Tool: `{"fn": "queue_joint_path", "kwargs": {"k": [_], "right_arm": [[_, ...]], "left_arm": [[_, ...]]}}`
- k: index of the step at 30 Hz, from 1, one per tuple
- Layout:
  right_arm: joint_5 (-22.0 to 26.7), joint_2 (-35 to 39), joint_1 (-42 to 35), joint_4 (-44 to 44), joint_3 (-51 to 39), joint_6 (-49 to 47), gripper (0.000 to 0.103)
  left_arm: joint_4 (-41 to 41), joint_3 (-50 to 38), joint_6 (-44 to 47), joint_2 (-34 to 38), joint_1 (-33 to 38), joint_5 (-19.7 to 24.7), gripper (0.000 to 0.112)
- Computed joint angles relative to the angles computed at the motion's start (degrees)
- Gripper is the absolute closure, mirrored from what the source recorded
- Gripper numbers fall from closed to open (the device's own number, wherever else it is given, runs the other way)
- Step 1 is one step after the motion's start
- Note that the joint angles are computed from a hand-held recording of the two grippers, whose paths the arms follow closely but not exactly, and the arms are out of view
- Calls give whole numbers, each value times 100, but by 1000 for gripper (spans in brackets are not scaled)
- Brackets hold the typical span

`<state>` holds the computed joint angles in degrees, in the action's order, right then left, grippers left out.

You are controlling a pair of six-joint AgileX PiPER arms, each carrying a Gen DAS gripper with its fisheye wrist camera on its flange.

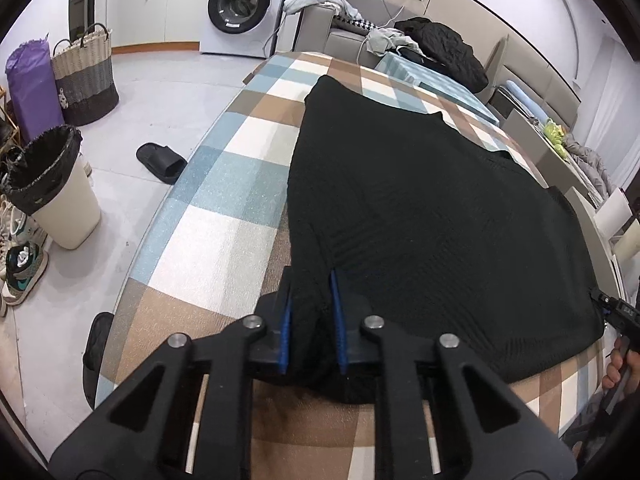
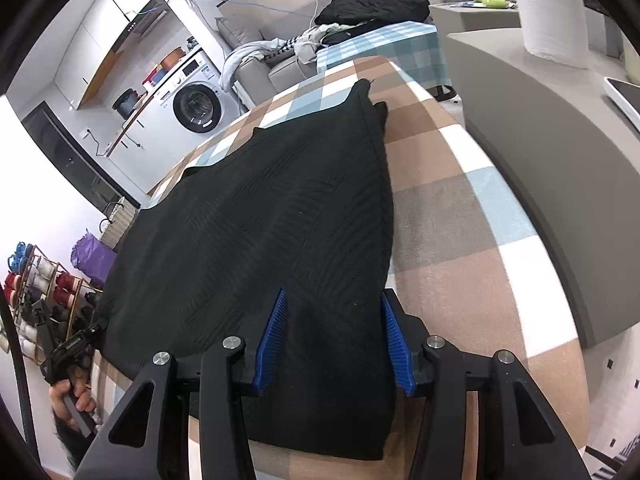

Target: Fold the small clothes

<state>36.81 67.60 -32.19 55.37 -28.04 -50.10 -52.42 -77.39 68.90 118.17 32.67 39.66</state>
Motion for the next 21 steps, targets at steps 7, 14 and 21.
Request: {"fn": "queue_joint_path", "kwargs": {"k": [7,14,21], "right_arm": [[495,-305,-750,1017,217,-1084,97],[18,-175,-365,205,149,-255,96],[404,-71,-749,543,155,-693,95]], "left_arm": [[-313,364,467,-279,217,63,102],[-302,413,493,-267,334,138,99],[-379,388,559,-218,429,231,98]]}}
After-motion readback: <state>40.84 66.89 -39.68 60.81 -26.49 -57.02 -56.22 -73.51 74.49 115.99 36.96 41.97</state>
